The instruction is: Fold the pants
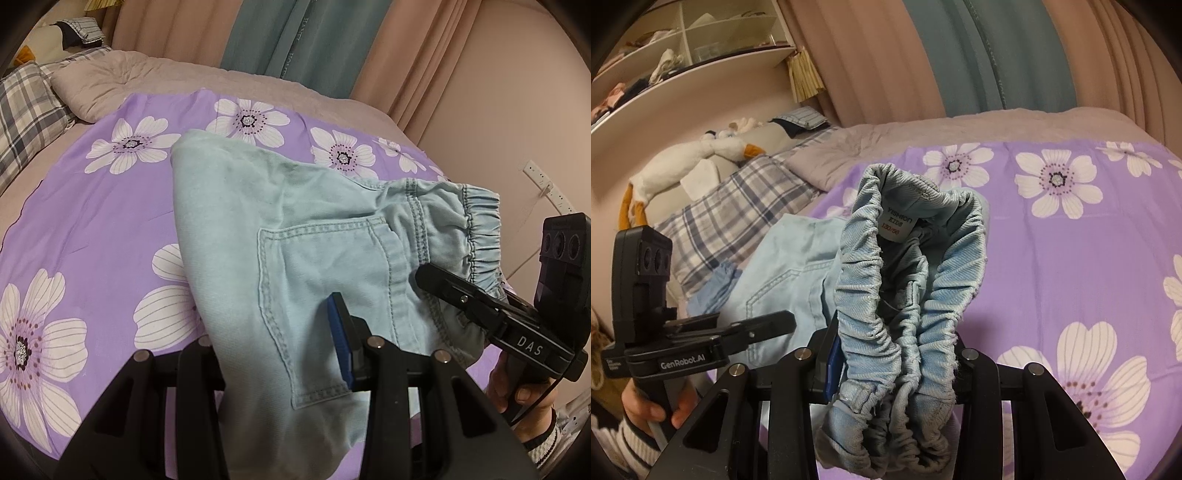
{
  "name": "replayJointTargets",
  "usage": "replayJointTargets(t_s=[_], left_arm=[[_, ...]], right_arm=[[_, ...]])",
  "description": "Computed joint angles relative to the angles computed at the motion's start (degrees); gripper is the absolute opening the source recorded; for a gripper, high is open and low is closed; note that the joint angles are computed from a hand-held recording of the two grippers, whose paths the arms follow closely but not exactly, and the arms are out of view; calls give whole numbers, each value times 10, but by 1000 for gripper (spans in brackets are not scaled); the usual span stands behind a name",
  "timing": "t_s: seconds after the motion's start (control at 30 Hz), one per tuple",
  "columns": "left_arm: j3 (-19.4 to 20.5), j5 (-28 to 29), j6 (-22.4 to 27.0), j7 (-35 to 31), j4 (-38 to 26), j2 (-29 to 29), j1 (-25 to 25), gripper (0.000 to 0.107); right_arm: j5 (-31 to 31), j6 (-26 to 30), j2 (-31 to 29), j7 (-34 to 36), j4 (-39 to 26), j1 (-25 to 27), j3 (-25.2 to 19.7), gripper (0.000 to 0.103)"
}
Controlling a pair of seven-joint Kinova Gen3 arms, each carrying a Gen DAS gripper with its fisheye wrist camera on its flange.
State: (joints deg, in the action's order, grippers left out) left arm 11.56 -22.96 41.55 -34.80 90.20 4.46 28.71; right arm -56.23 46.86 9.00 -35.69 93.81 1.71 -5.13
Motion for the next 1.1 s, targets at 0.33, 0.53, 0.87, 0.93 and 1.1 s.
replayJointTargets(t_s=[0.33, 0.53, 0.87, 0.93, 1.1], left_arm=[[-15, 34, -4, -42, -23, 29, -13, 38], [-28, 45, -6, -62, -41, 50, -14, 38], [-46, 64, -5, -105, -77, 85, -19, 38], [-50, 67, -4, -114, -85, 93, -21, 38], [-57, 81, -3, -137, -102, 113, -27, 38]], right_arm=[[20, -14, 20, -24, -20, -6, -11, 41], [33, -32, 39, -32, -36, -8, -21, 41], [54, -48, 71, -55, -67, -2, -41, 41], [58, -50, 78, -63, -74, -2, -44, 41], [74, -57, 95, -79, -91, -1, -53, 41]])
